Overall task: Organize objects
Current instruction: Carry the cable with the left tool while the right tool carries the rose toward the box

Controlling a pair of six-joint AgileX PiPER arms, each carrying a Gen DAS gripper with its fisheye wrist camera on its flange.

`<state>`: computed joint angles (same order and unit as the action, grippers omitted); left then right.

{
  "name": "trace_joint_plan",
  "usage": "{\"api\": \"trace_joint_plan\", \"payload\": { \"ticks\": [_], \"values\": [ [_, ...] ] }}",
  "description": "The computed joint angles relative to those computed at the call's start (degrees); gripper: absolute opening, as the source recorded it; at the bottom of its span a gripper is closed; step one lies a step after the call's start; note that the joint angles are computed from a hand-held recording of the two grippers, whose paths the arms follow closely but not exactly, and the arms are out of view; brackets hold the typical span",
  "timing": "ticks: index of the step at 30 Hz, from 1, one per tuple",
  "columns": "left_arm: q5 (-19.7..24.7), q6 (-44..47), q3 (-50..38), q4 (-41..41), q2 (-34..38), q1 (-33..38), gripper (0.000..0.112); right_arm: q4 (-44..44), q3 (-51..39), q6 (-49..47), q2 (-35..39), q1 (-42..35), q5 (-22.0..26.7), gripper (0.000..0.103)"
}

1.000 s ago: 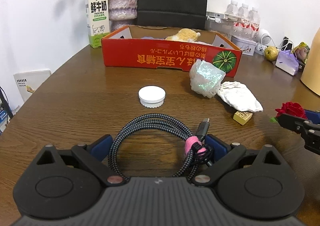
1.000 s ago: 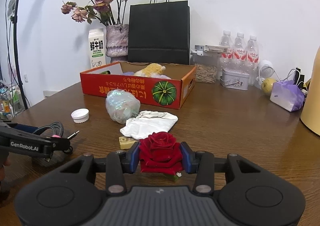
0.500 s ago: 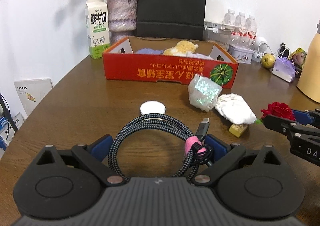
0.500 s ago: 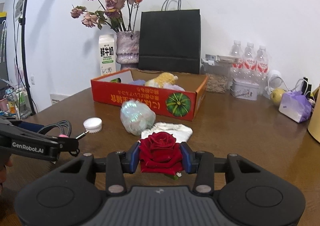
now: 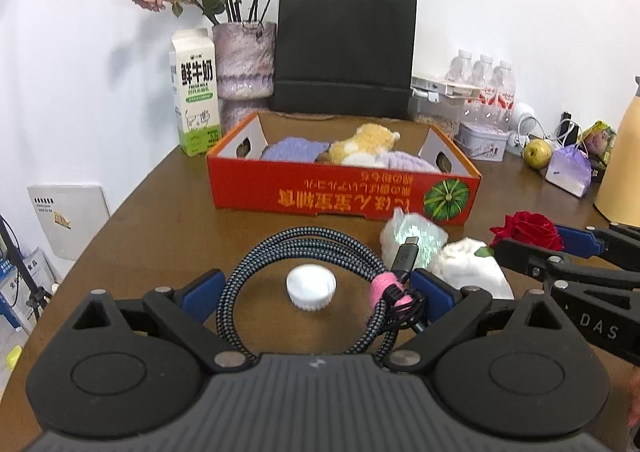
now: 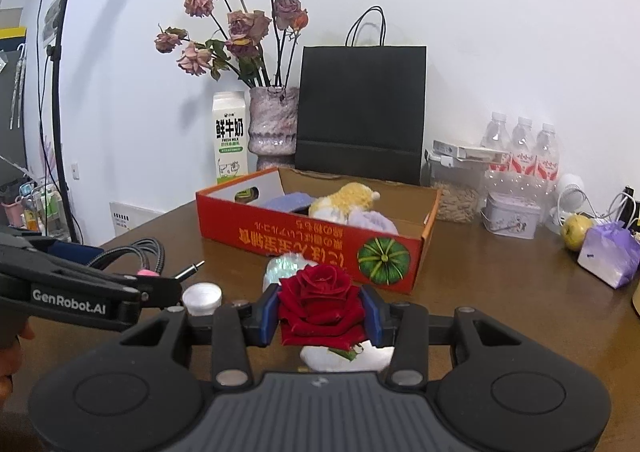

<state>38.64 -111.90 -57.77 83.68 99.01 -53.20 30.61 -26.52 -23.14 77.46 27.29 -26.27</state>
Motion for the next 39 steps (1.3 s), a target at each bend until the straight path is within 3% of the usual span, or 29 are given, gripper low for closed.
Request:
{"api": "trace_joint_plan", "payload": {
  "ticks": [24, 39],
  "values": [
    [-6.85, 10.08, -15.16, -1.82, 7.34, 10.15, 0.099, -9.03, -17.17, 4.17, 12.28, -5.79, 4.58, 0.040],
    [-11.97, 16.14, -25.63, -5.34, 13.55, 15.73, 0.099, -19.47, -28.90, 13.67, 21.09, -9.15, 7.19, 0.040]
  ]
}}
